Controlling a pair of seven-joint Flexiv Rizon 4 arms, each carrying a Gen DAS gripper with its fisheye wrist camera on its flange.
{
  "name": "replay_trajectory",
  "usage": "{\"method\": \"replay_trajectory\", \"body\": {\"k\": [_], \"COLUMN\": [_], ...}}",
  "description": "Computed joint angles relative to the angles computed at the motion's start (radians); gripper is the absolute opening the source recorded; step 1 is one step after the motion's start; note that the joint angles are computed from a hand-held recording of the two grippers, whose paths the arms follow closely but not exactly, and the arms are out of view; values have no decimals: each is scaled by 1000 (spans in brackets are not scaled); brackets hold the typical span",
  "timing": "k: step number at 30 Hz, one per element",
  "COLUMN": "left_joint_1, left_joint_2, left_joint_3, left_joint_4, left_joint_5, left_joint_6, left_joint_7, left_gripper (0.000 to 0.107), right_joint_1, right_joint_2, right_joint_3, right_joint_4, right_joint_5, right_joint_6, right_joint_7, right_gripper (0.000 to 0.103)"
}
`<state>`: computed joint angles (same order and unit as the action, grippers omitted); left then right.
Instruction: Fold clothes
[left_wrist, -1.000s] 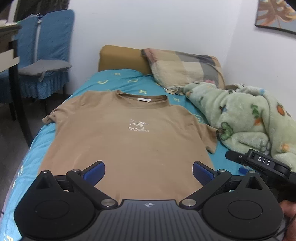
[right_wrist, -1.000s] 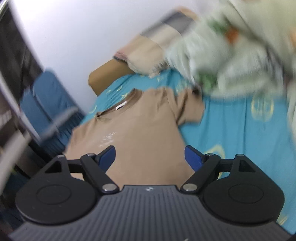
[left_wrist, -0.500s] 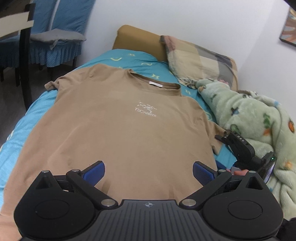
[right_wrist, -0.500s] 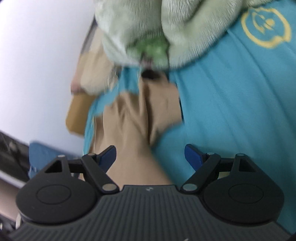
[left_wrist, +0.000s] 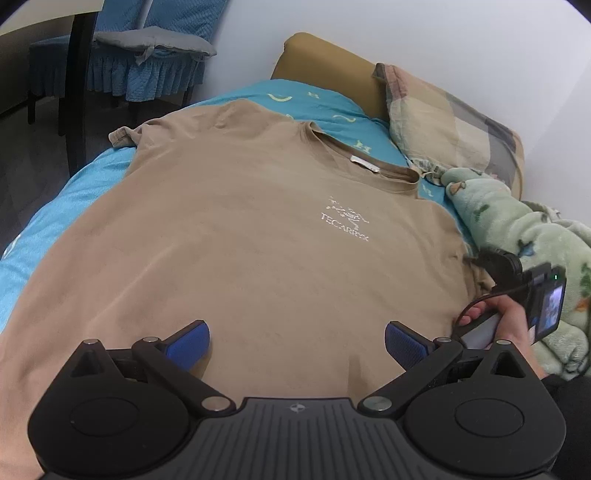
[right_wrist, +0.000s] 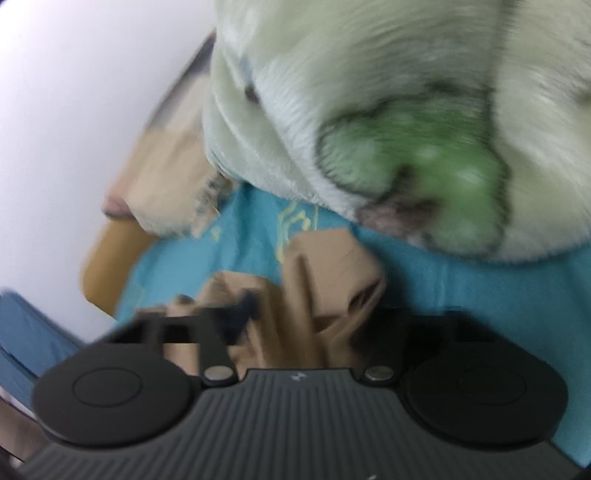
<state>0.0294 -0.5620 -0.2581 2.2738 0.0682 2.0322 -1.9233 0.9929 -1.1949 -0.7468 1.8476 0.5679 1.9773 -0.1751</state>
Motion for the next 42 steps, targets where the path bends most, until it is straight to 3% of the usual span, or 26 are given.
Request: {"method": "replay_trajectory", "body": {"k": [5,10,13,16,20,23,25,30,32,34,35,36,37,38,39,42], "left_joint_1": [-38,-8,72,112,149,151,137,160,176,139,121,131,136,114,65,48], "left_joint_2": [-1,44,70,103,131,142,135,98,80,68,64,60,56,56,56,56], "left_joint_3": [37,29,-16,-22,-2,37,69,77,66,100,108,101,99,106,140,149], "left_joint_4": [-13,25,43,53,63,65,62,41,27,14,12,-1,-15,-13,-8,1], "left_joint_5": [-19,14,82,108,125,117,86,50,47,18,-10,27,64,36,-8,-3], "left_joint_6": [13,75,92,84,90,100,96,48,22,15,17,11,4,11,27,73], "left_joint_7": [22,0,-44,-79,-114,-124,-128,-145,-141,-111,-66,-61,-58,-11,31,51], "left_gripper": [102,102,102,102,102,102,102,102,102,101,101,101,101,101,101,101], "right_joint_1": [71,155,215,244,273,250,207,41,-4,-43,-58,-71,-76,-77,-54,-19], "right_joint_2": [40,108,104,119,72,51,49,23,2,-2,2,6,8,8,11,41], "right_joint_3": [-119,-261,-367,-407,-462,-441,-384,-156,-92,-20,13,38,43,41,7,-29], "right_joint_4": [75,125,107,75,-38,-157,-254,-519,-577,-617,-629,-629,-609,-588,-540,-442], "right_joint_5": [-116,-199,-269,-331,-437,-535,-609,-758,-798,-824,-834,-838,-840,-836,-841,-824], "right_joint_6": [-71,-126,-214,-242,-331,-384,-427,-551,-579,-618,-645,-645,-592,-539,-474,-357], "right_joint_7": [-97,-201,-211,-211,-209,-197,-198,-206,-211,-214,-214,-208,-197,-188,-156,-116], "right_gripper": [15,12,11,10,10,10,10,11,12,14,23,44,59,86,96,95]}}
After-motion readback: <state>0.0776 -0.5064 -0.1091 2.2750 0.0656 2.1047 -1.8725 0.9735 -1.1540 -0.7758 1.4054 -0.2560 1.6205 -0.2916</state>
